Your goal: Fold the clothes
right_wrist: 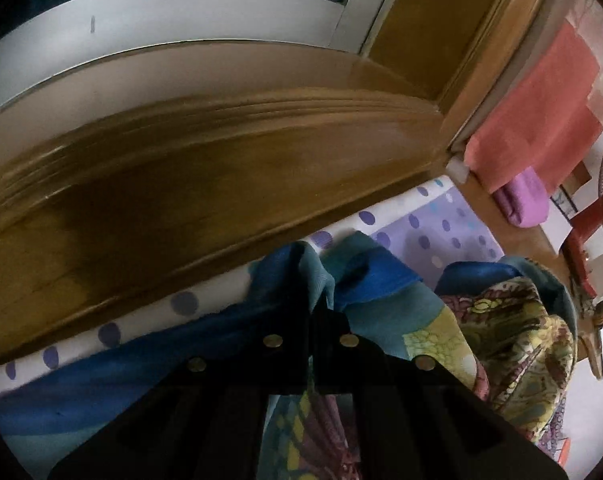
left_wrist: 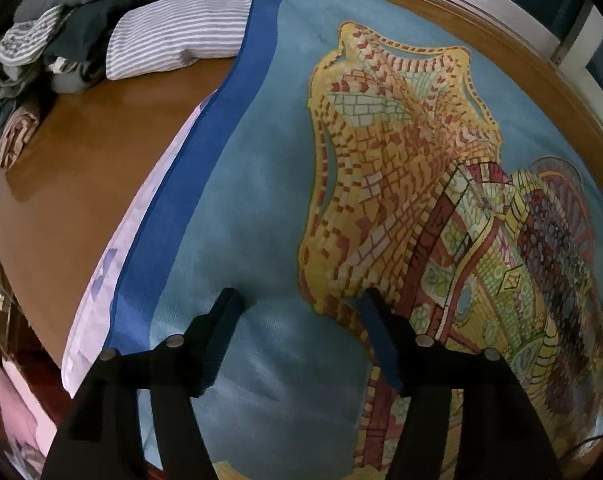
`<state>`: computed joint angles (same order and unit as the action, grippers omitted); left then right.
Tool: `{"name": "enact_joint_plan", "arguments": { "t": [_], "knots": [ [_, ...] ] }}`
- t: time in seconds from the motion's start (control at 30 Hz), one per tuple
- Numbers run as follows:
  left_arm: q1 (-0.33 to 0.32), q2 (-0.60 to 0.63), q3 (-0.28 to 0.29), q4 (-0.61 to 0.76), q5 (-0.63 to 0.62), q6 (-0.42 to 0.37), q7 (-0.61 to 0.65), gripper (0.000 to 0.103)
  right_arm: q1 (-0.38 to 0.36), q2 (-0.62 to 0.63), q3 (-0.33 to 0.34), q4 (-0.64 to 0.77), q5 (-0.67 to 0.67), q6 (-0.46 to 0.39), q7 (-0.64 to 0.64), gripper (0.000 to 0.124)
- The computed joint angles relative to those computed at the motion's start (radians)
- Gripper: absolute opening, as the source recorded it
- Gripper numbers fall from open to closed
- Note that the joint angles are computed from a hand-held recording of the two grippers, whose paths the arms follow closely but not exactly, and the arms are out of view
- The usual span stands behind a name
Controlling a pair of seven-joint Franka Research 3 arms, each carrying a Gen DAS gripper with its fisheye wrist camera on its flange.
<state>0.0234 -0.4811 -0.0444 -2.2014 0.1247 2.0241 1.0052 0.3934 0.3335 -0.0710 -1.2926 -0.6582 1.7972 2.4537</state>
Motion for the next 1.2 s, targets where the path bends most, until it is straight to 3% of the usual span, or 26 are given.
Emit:
{"name": "enact_joint_plan", "arguments": {
  "t": [0.03, 0.17, 0.23, 0.33, 0.43, 0.53, 0.63, 0.77, 1.0, 1.2],
  "knots": [
    [-0.004, -0.006, 0.011, -0.006, -0.007, 0.001, 0.023, 0.071, 0.0, -0.004, 0.002, 0.0, 0.005, 0.0, -0.002, 0.002],
    [-0.016, -0.012, 0.042, -0.002, -0.044, -0.027, 0.13, 0.079, -0.002, -0.068, 0.026, -0.025, 0.051, 0.011, -0.038, 0.014],
    [-0.017, -0.027, 0.054, -0.008, -0.068, -0.026, 0.173, 0.078, 0.022, -0.117, 0.043, -0.055, 0.002, 0.003, -0.051, 0.042],
    [-0.014, -0.113, 0.091, -0.065, -0.088, 0.005, 0.275, 0.077, 0.093, -0.203, 0.103, -0.11, -0.145, -0.059, -0.084, 0.066],
    [-0.017, -0.201, 0.152, -0.11, -0.109, 0.007, 0.429, 0.077, 0.186, -0.257, 0.203, -0.139, -0.273, -0.188, -0.126, 0.07],
    [-0.021, -0.251, 0.234, -0.129, -0.167, -0.03, 0.595, 0.077, 0.282, -0.289, 0.305, -0.169, -0.259, -0.265, -0.078, 0.074],
    [-0.021, -0.264, 0.297, -0.135, -0.242, -0.066, 0.724, 0.077, 0.362, -0.3, 0.375, -0.21, -0.134, -0.203, 0.029, 0.075],
    [-0.017, -0.254, 0.315, -0.148, -0.328, -0.098, 0.823, 0.077, 0.479, -0.206, 0.43, -0.169, -0.026, -0.123, 0.163, 0.075],
    [0.049, -0.324, 0.312, -0.217, -0.378, -0.128, 0.924, 0.077, 0.677, 0.04, 0.416, 0.059, -0.061, 0.039, 0.307, 0.075],
    [0.047, -0.363, 0.286, -0.254, -0.371, -0.103, 1.001, 0.077, 0.873, 0.289, 0.321, 0.396, -0.139, -0.022, 0.313, 0.075]
  ]
}}
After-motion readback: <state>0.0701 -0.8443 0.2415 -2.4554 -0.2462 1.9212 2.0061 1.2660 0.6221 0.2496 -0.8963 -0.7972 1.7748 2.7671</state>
